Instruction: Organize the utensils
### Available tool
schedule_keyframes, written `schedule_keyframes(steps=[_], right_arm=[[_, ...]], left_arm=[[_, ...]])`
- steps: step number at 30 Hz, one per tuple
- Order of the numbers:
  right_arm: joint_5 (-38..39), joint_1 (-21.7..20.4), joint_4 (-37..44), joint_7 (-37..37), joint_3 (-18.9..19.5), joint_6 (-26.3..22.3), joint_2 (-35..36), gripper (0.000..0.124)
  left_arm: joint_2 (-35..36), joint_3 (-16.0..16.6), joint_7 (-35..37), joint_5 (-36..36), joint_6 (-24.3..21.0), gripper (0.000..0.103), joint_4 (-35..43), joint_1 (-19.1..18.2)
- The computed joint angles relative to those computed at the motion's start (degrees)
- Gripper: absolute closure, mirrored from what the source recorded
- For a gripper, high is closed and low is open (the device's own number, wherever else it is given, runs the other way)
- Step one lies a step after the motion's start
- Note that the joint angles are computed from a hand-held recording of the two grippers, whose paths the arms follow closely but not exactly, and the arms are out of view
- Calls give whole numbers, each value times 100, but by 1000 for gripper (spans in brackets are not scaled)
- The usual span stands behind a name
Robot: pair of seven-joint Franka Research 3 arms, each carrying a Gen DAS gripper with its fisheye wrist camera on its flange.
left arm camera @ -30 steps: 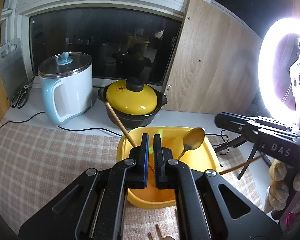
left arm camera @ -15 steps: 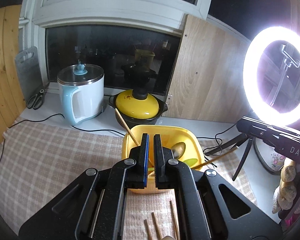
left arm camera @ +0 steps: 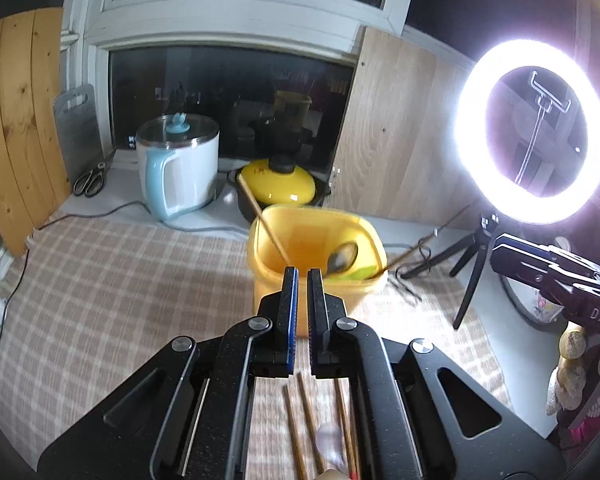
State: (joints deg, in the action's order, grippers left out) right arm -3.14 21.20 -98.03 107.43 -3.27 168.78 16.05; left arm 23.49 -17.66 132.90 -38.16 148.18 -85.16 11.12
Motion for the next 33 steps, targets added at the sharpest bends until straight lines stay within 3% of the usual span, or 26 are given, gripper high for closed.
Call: schedule_keyframes(steps=[6,10,19,23,33], right_arm=[[30,14,-542,-19,59,160,-216,66],[192,-46,-751,-36,171,-71,-237,65],[1611,-443,-753,-312,677,-899,78,65],[2617,-670,-869,-617,980,-942,192,66],[4166,-846,-855,-786,1240,-1129,511,86]], left_arm=[[-89,183,-71,290,-462,102,-255,8],[18,305,-270,590,-882,101,-272,-26],[354,337,-342,975,-1940,101,-153,4],[629,352,-422,1060,-2371,101,89,10],[1388,289,-552,1327,-3230,101,1033,12]])
